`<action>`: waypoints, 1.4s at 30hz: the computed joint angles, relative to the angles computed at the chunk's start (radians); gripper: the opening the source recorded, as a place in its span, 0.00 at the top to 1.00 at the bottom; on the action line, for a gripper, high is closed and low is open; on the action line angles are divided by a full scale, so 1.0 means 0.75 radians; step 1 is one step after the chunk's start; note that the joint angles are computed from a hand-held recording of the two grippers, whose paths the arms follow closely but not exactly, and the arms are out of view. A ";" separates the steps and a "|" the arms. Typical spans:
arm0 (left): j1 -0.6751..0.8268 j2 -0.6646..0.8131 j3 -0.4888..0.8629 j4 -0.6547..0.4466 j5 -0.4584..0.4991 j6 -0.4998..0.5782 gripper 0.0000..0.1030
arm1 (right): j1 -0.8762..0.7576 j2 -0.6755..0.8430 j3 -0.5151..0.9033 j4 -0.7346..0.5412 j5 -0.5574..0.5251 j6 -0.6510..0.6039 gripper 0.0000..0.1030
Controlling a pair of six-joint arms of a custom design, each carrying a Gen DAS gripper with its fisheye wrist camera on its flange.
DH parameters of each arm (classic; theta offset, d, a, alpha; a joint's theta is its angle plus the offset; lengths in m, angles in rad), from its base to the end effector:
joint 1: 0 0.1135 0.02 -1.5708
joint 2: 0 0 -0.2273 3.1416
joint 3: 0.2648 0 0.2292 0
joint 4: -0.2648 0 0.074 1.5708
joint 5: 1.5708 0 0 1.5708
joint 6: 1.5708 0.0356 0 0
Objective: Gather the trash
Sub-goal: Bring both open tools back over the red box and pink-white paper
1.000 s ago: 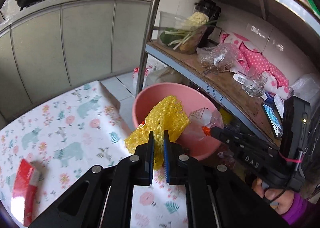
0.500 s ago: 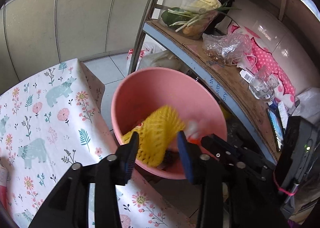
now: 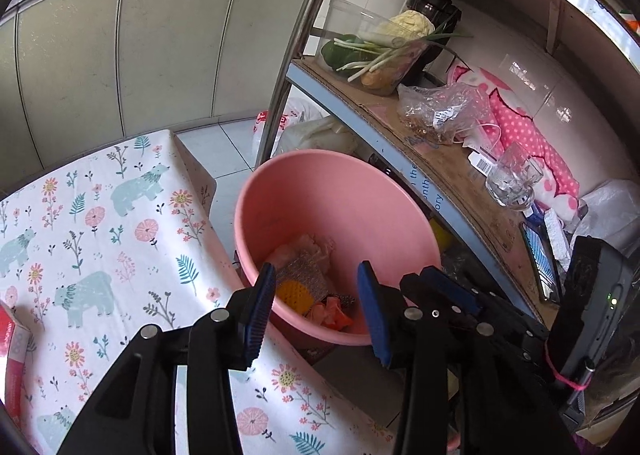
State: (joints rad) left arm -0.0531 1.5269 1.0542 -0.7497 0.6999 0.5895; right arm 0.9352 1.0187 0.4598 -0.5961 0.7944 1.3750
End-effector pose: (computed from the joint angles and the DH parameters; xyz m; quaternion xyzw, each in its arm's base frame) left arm 0.2673 -0.0372 0.1981 0.3486 0.8591 -0.2824 0.2465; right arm 0.1155 0.1138 0.1501 0.2747 0.8631 0.0213 0.4231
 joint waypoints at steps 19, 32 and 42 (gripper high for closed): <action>0.450 -0.315 -0.122 -0.235 0.099 0.452 0.60 | 0.403 0.372 0.457 -0.196 0.014 0.192 0.70; 0.807 -0.145 0.003 -0.350 0.126 0.718 0.60 | 0.427 0.646 0.680 0.026 -0.116 -0.096 0.70; 0.897 -0.042 0.046 -0.320 0.128 0.769 0.60 | 0.406 0.686 0.675 0.185 -0.245 -0.171 0.70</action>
State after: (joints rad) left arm 0.6198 1.4952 1.0886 -0.9898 0.7956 1.1664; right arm 1.2395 1.5330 0.9661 -0.4574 0.6106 1.2467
